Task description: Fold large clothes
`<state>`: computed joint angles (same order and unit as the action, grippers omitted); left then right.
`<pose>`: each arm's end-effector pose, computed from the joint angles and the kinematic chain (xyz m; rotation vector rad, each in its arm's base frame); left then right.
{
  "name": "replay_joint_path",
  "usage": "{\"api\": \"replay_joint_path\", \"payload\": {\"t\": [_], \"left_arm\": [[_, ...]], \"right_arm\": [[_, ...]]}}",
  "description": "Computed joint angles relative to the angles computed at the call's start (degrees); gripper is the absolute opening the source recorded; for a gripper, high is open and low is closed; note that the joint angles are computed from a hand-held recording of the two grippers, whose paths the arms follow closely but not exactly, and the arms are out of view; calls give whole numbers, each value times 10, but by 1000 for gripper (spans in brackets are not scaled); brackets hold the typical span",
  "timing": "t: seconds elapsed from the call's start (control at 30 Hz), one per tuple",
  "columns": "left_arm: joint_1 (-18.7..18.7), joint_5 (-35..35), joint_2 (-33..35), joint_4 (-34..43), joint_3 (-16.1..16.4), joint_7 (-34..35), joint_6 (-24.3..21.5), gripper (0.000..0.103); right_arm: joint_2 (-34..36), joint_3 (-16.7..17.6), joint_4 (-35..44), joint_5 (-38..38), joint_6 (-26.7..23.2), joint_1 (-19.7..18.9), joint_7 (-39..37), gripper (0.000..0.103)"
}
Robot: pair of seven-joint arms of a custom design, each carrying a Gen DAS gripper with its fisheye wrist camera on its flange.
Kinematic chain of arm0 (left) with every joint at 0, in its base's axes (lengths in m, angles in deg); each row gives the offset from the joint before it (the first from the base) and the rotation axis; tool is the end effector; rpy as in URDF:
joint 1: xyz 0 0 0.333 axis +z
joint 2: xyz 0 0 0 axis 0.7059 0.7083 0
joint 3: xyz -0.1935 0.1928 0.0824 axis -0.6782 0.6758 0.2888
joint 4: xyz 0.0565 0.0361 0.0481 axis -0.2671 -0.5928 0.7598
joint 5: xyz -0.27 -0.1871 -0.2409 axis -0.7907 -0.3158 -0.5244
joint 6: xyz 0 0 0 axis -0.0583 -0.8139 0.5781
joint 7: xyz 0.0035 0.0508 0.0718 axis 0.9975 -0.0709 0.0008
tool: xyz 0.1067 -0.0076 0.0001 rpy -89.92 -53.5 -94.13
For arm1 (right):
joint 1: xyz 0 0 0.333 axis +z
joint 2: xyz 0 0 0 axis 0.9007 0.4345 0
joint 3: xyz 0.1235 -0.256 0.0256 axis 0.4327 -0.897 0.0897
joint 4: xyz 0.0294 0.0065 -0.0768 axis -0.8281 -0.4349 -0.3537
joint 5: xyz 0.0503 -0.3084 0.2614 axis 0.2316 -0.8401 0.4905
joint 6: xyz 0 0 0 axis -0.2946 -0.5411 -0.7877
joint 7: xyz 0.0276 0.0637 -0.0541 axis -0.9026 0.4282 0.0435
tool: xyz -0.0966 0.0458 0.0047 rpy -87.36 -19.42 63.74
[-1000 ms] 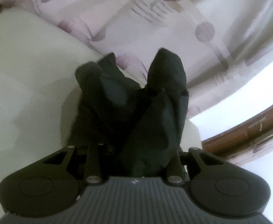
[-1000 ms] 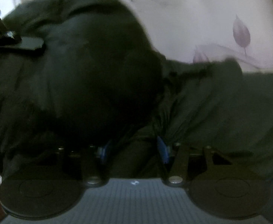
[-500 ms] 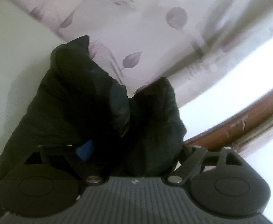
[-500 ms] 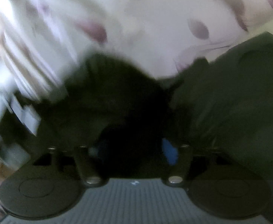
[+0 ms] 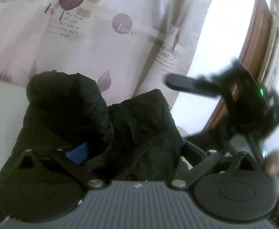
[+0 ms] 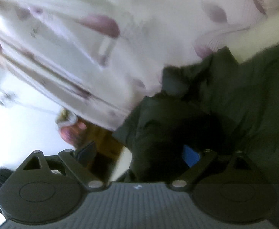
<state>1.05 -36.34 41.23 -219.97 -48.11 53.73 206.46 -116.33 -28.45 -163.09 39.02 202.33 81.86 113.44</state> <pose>0.3852 -0.2457 0.5655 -1.3790 2.1771 -1.6575 0.4590 0.0621 0.5545 -1.1711 1.4467 0.2209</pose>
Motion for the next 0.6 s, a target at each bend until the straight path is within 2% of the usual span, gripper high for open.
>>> {"api": "replay_joint_path", "payload": {"t": [0.1,0.23,0.37,0.43,0.47,0.53,0.6], "left_arm": [[-15,-8,-1,-6,5,31,22,101],[-37,-10,11,0,17,63,42,101],[-44,-10,11,-1,24,76,47,101],[-43,-5,14,0,22,75,49,102],[-39,1,13,2,23,67,35,102],[-5,30,4,6,10,23,-22,102],[9,34,-23,0,9,10,-63,102]], "right_arm": [[34,11,46,-85,-39,-11,70,95],[82,45,118,-249,-80,-35,143,95],[123,86,172,-407,-90,-48,193,94],[131,103,176,-474,-73,-51,209,68],[136,120,177,-533,-63,-56,221,49],[132,122,162,-572,-45,-50,215,41],[119,114,136,-571,-12,-40,209,35]]}}
